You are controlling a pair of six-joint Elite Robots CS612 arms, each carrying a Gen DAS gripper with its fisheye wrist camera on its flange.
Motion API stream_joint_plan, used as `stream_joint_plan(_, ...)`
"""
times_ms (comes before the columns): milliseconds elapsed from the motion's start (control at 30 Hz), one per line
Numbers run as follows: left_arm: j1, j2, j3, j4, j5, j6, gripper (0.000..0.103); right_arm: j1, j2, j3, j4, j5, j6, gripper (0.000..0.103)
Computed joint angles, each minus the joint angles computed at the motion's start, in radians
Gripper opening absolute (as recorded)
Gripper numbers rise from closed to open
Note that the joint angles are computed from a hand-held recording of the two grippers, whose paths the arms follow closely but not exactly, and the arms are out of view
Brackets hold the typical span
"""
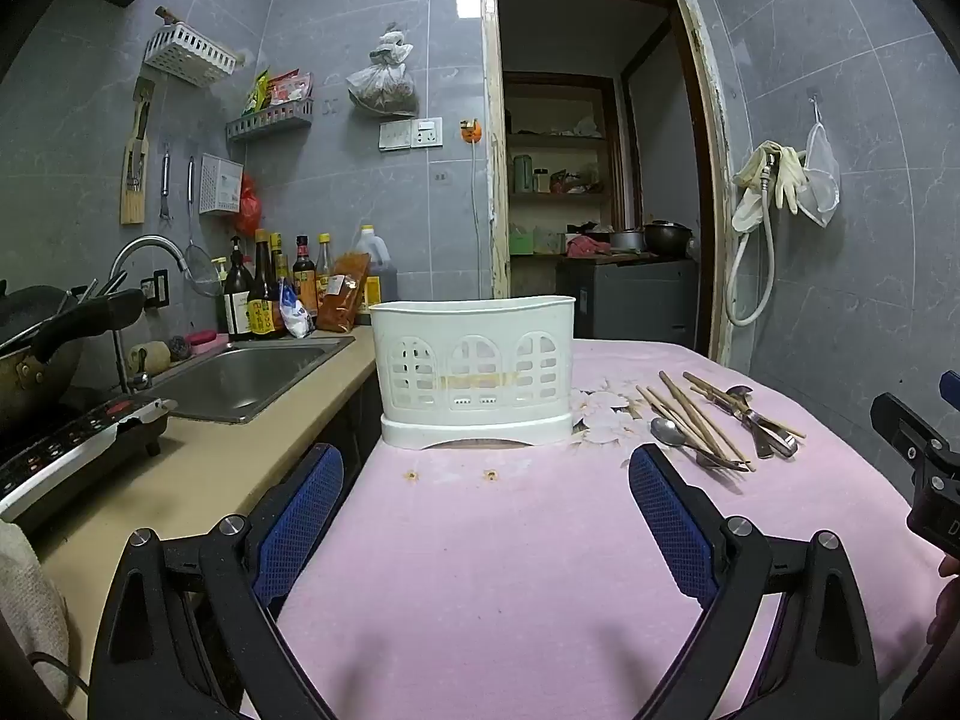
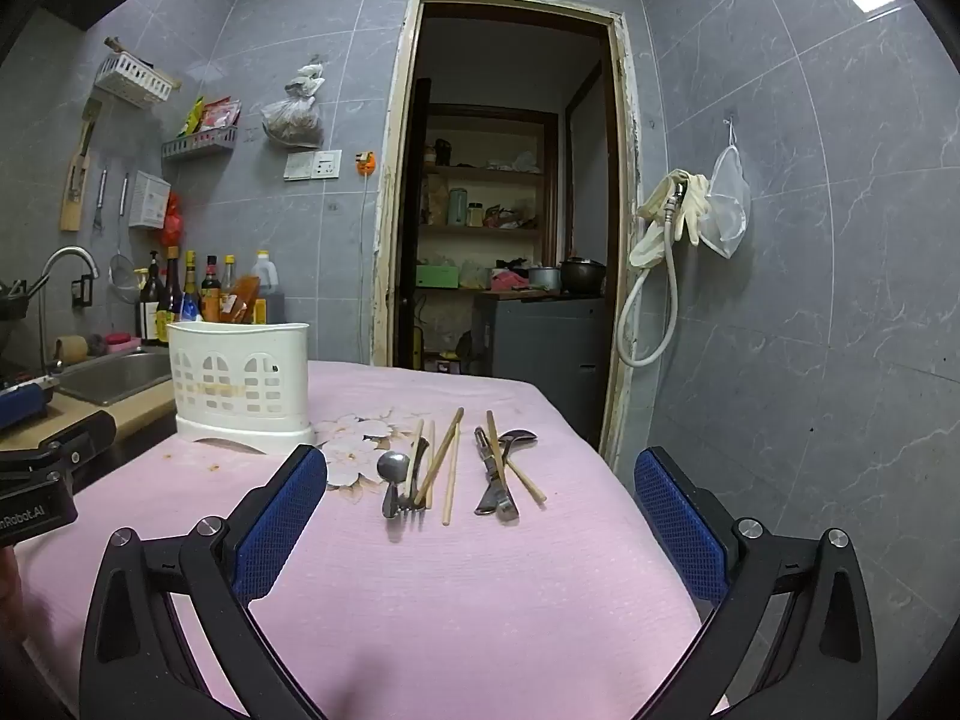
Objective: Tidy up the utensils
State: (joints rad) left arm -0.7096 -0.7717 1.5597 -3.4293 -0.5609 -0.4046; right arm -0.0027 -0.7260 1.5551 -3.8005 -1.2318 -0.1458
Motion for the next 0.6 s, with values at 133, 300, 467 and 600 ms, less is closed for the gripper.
stream_joint_plan(133,0.0,0.0,0.0,-0.001,-0.001,-0.002,0.094,0.0,-0.002,0.002,0.005,0.0,-0.003,0.103)
stream_joint_plan(300,0.0,0.0,0.0,-0.002,-0.003,0.001,0.094,0.001,-0.001,0.001,0.004,-0.001,-0.004,0.103)
stream_joint_plan(467,0.0,0.0,0.0,0.0,-0.004,0.001,0.094,0.0,-0.001,0.001,0.001,-0.001,-0.002,0.103)
stream_joint_plan(600,0.0,0.0,0.0,-0.001,-0.003,0.001,0.094,0.001,-0.001,0.0,0.002,-0.001,-0.001,0.103)
